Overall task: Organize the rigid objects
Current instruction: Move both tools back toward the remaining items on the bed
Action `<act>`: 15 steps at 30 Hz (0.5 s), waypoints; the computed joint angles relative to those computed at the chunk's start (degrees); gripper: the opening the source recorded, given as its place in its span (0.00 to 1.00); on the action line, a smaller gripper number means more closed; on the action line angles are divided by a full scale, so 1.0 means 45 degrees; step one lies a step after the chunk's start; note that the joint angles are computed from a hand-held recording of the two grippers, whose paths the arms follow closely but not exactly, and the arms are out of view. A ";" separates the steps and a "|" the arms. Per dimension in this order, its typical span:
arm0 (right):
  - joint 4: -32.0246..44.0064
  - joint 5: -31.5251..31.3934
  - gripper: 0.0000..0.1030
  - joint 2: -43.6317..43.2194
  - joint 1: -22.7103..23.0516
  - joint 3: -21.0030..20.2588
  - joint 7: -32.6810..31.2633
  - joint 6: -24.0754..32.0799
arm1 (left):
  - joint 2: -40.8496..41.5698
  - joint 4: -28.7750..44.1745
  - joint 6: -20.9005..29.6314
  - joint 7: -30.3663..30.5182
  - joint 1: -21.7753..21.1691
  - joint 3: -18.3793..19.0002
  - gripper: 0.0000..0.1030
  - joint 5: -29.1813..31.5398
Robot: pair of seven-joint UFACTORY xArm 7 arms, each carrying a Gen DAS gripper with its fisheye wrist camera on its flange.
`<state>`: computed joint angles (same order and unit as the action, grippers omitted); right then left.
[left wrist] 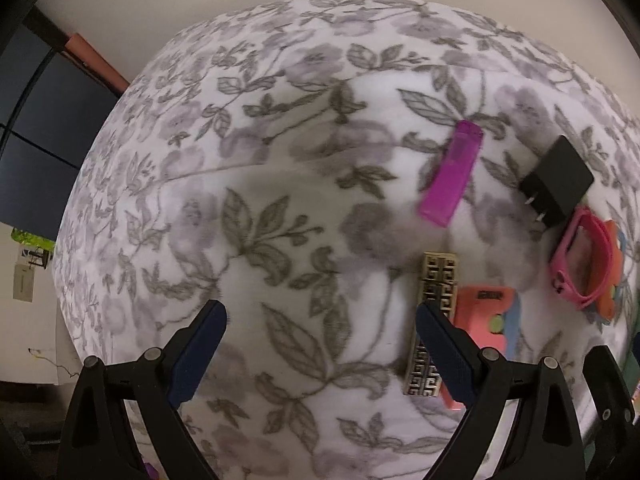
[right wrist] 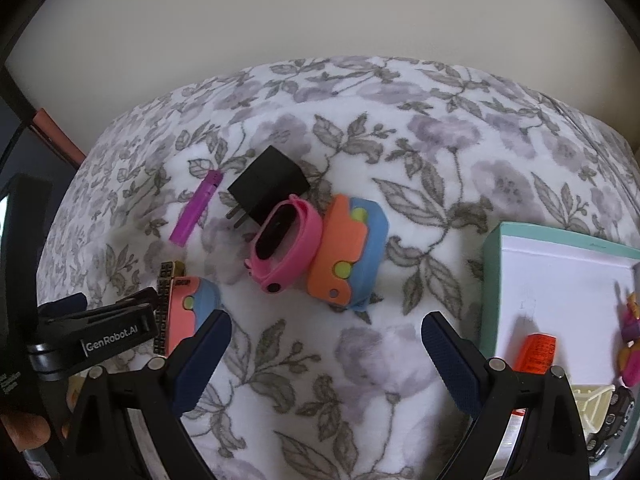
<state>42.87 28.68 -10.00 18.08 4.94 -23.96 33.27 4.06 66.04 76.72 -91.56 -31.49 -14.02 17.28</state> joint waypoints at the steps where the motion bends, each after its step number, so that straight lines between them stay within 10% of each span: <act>1: -0.0001 0.0041 0.95 0.0001 0.0026 0.0012 -0.0037 0.0008 | -0.0075 -0.0116 0.0006 -0.0036 0.0029 0.0023 0.93 -0.0108; 15: 0.0063 0.0697 0.91 0.0237 0.0452 0.0242 -0.0408 0.0180 | -0.0987 -0.1731 -0.1963 0.0122 0.0425 -0.0069 0.47 -0.0854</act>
